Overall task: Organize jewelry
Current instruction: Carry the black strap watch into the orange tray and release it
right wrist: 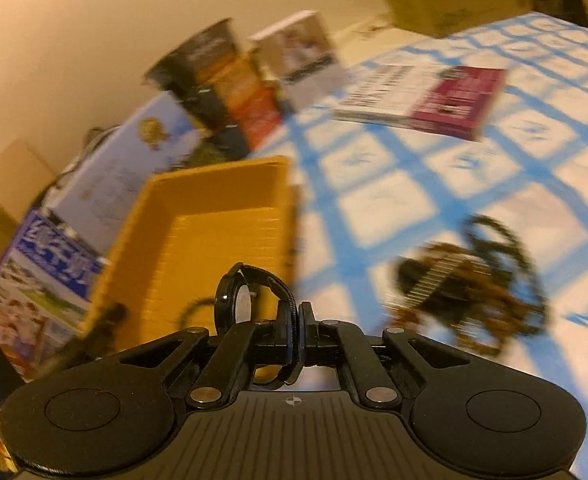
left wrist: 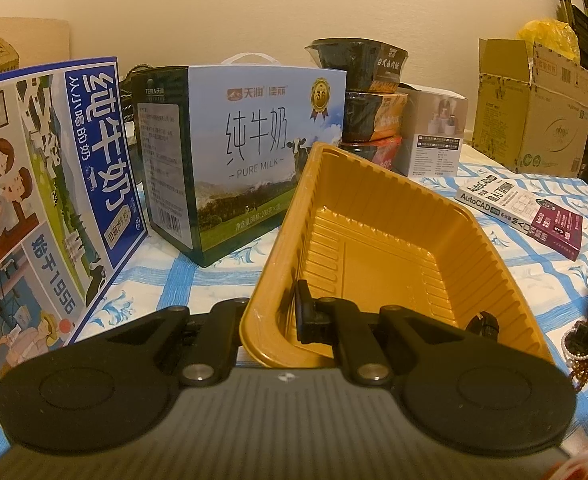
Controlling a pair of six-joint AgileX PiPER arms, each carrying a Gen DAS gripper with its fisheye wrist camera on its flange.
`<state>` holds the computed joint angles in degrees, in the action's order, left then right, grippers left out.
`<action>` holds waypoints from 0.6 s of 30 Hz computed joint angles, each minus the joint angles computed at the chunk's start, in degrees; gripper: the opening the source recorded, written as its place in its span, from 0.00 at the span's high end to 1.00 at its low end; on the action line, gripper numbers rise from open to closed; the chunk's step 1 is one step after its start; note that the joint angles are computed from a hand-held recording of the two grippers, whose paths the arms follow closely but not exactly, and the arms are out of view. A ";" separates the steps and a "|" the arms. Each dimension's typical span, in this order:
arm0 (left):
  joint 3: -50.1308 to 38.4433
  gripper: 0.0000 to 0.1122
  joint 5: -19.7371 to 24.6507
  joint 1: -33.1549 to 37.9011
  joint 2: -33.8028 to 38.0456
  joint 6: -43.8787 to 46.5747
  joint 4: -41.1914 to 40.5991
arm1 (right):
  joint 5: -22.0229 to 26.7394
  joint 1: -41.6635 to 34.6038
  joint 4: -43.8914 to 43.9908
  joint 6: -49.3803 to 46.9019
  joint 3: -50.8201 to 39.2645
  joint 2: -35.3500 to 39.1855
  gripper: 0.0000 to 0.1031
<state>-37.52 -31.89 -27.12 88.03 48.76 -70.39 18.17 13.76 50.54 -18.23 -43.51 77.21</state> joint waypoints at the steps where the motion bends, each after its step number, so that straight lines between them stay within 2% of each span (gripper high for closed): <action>1: -0.02 0.92 -0.04 0.06 0.03 -0.02 0.10 | -0.86 1.74 2.40 -1.65 -1.37 1.82 0.97; 4: -0.04 0.92 -0.03 0.03 0.01 0.00 0.03 | -2.36 5.86 9.13 -5.74 -5.02 7.14 0.97; 8: -0.22 0.92 0.11 0.00 0.05 0.37 -0.42 | -4.39 10.55 11.48 -4.22 -9.56 13.55 0.97; 14: -0.25 0.92 0.83 0.39 0.02 0.89 -1.40 | -5.13 12.22 24.90 -15.70 -13.20 19.65 0.97; 18: -0.13 0.92 1.13 0.68 0.15 0.18 -0.55 | -5.84 12.55 20.82 -12.71 -14.18 20.43 0.94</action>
<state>-37.65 -30.76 -26.44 88.19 48.94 -70.94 12.33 26.31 71.36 -30.93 -57.69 97.63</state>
